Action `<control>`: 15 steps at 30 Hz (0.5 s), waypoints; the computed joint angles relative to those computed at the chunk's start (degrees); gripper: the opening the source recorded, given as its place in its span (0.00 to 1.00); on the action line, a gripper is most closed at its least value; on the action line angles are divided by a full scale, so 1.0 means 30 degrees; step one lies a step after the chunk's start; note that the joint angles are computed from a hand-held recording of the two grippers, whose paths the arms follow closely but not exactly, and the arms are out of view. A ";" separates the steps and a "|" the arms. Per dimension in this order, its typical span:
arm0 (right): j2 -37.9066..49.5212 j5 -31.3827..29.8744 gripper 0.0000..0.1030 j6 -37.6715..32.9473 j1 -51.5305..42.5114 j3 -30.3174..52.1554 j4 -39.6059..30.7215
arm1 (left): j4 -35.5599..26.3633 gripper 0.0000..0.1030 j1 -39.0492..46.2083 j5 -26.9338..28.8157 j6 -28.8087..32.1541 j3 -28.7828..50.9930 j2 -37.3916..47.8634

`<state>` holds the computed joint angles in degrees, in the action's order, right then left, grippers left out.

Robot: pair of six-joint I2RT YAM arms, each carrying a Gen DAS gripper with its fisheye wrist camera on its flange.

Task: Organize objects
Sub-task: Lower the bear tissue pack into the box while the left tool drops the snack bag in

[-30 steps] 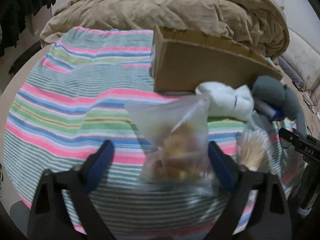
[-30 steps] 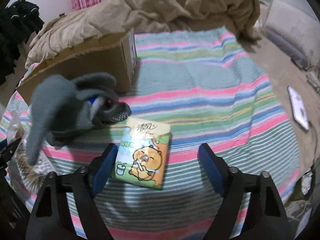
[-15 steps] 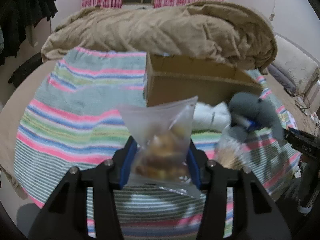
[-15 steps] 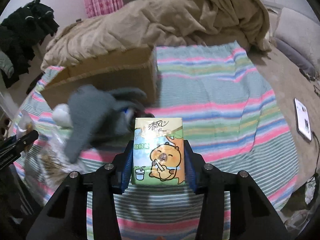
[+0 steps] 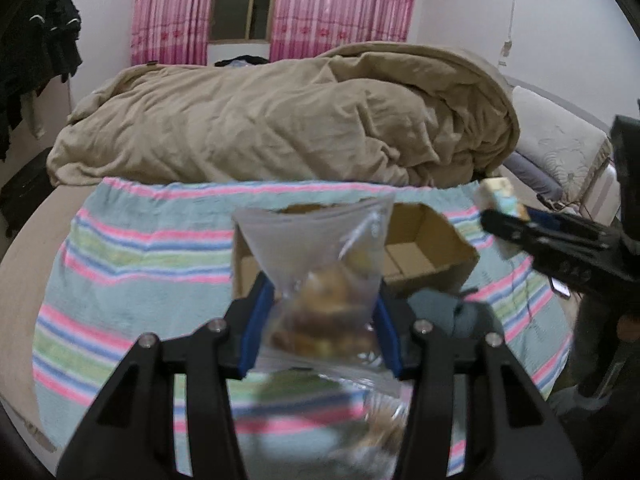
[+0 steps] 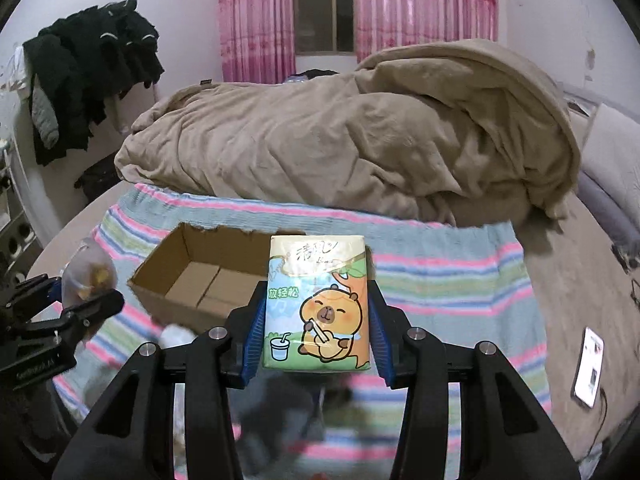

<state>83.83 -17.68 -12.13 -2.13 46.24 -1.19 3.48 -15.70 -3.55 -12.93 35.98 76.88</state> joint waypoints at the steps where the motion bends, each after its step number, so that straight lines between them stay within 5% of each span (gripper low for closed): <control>1: 0.0608 0.0169 0.46 0.0079 0.0221 0.0423 0.0144 | 0.0168 0.48 0.0045 0.0125 0.0107 0.0510 0.0652; 15: 0.7751 0.1892 0.46 0.0572 0.1246 0.3672 0.2326 | 0.1761 0.48 0.0640 0.1107 0.0407 0.5052 0.8735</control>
